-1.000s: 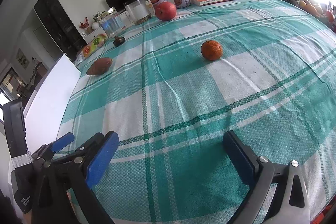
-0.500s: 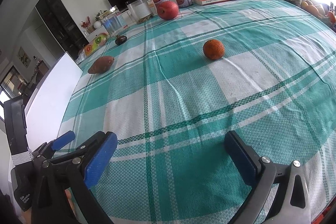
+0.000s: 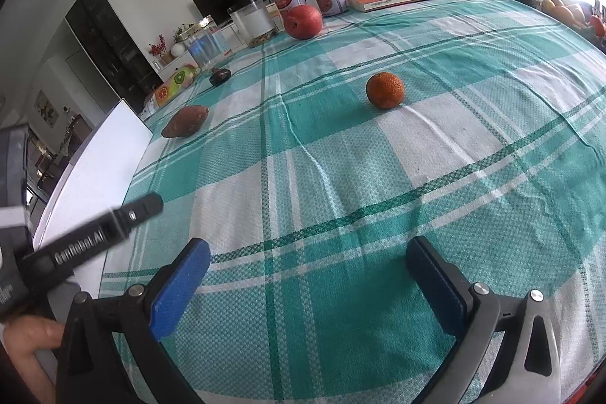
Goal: Organize fruits
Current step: 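Withdraw both tools from the bin and move the left tool toward the sweet potato, then grasp the sweet potato with the left tool while the right tool grasps the orange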
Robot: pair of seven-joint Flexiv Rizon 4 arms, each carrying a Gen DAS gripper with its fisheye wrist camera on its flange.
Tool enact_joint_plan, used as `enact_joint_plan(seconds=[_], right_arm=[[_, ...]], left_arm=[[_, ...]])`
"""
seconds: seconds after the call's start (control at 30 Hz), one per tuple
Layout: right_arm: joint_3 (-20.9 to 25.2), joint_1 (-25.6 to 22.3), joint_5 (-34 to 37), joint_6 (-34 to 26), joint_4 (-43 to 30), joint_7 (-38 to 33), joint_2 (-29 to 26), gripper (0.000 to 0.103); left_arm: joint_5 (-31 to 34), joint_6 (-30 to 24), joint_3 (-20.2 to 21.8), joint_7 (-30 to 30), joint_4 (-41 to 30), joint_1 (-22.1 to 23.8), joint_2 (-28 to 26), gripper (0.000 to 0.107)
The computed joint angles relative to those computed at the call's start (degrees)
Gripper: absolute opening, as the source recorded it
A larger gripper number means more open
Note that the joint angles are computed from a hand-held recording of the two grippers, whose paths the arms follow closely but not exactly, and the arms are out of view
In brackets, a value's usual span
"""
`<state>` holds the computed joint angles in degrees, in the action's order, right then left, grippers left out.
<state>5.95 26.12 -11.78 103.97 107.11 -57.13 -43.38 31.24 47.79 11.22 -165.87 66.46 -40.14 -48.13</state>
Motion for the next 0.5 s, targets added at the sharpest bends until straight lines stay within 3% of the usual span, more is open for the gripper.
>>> enact_joint_plan(seconds=[0.1,0.2,0.27,0.33,0.37,0.5], right_arm=[[-0.19,0.22,0.08,-0.12,-0.03,-0.06,0.03,0.103],[1.15,-1.07,-0.27,0.18,-0.21,-0.18,-0.25,0.103],[1.83,-1.75,-0.48,0.43,-0.25,-0.21,-0.4,0.103],[2.04,-1.97,-0.59,0.53,-0.3,-0.18,-0.48,0.103],[1.93,-1.9,-0.59,0.52,-0.27,-0.17,-0.45,0.103],[0.71,-0.74,-0.34,0.23,-0.11,-0.15,-0.2,0.103]], left_arm=[[-3.74,0.6,-2.43,3.04,-3.71,3.92,-2.29,0.094],[-12.31,-5.04,-7.3,14.0,-10.51,8.96,-7.01,0.094],[-14.44,-4.82,-5.72,11.91,-11.61,9.09,-7.87,0.092],[-15.58,3.13,-4.76,7.55,-8.35,10.12,-7.0,0.093],[-16.6,4.36,-4.11,5.74,-8.05,10.49,-7.05,0.093],[-20.06,3.27,-3.75,5.84,-11.5,12.82,-9.69,0.093]])
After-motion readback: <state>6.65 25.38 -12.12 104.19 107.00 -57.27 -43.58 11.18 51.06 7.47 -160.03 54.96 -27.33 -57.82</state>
